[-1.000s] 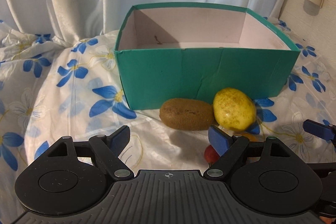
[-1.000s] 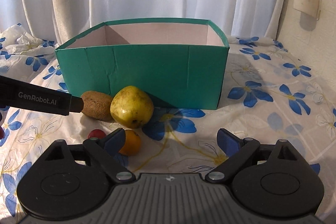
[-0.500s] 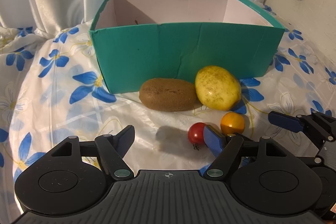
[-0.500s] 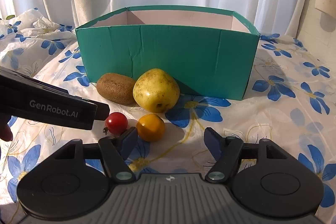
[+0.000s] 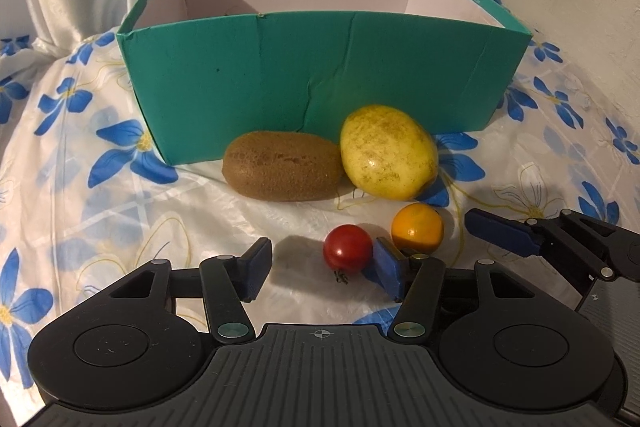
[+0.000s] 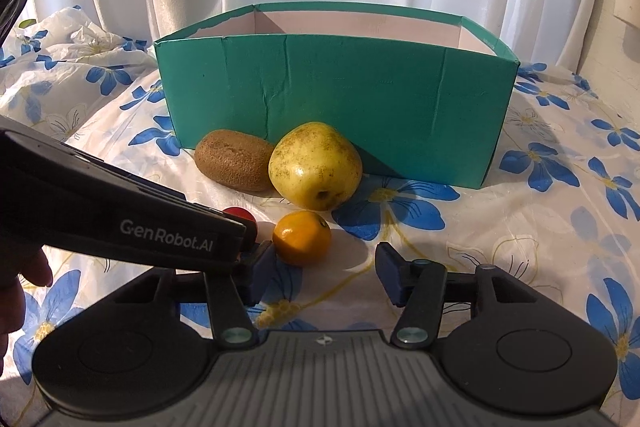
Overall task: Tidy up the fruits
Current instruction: 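Grasp a red cherry tomato with the left tool while the right tool grasps a small orange tomato, then lift both tomatoes and carry them over the teal box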
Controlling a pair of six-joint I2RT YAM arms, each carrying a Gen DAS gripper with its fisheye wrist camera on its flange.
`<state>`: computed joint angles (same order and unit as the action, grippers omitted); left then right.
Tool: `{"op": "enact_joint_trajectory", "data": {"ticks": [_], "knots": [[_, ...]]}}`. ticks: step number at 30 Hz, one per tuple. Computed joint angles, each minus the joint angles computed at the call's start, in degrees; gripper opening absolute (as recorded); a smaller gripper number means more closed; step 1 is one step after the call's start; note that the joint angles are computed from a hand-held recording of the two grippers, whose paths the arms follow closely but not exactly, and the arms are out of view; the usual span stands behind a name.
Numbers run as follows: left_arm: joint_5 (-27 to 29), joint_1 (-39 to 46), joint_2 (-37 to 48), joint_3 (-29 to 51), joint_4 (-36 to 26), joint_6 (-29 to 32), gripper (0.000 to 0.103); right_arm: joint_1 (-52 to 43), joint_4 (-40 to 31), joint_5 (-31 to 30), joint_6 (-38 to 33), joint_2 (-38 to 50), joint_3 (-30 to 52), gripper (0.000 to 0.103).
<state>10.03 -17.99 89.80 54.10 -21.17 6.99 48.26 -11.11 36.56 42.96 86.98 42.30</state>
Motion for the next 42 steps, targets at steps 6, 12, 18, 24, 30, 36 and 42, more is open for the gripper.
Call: {"op": "enact_joint_trajectory", "data": {"ticks": [6, 12, 18, 24, 30, 36, 42], "knots": [[1.19, -0.08, 1.13, 0.59, 0.17, 0.05, 0.04, -0.84, 2.04, -1.4, -1.84, 1.61, 0.51, 0.041], [2.39, 0.59, 1.42, 1.01, -0.5, 0.26, 0.031, -1.81, 3.71, -2.61, -2.96, 2.28, 0.43, 0.033], [2.35, 0.87, 0.65, 0.35, -0.41, 0.61, 0.031, -1.69, 4.29, -2.13, -3.88, 2.85, 0.46, 0.034], [1.04, 1.12, -1.77, -0.9, -0.42, -0.05, 0.031, -1.92, 3.85, -2.44, -2.18, 1.88, -0.14, 0.033], [-1.63, 0.82, -4.58, -1.58, -1.63, -1.08, 0.031, -1.21, 0.56, -0.07, 0.47, -1.47, -1.12, 0.033], [-4.25, -0.06, -9.05, 0.13, -3.86, -1.6, 0.03, -1.33, -5.35, 3.33, 2.25, -8.08, -1.15, 0.033], [-7.14, -1.45, -8.33, 10.58, -7.55, -2.39, 0.03, -3.5, -8.98, 9.26, -2.75, -15.19, 1.59, 0.033]]}}
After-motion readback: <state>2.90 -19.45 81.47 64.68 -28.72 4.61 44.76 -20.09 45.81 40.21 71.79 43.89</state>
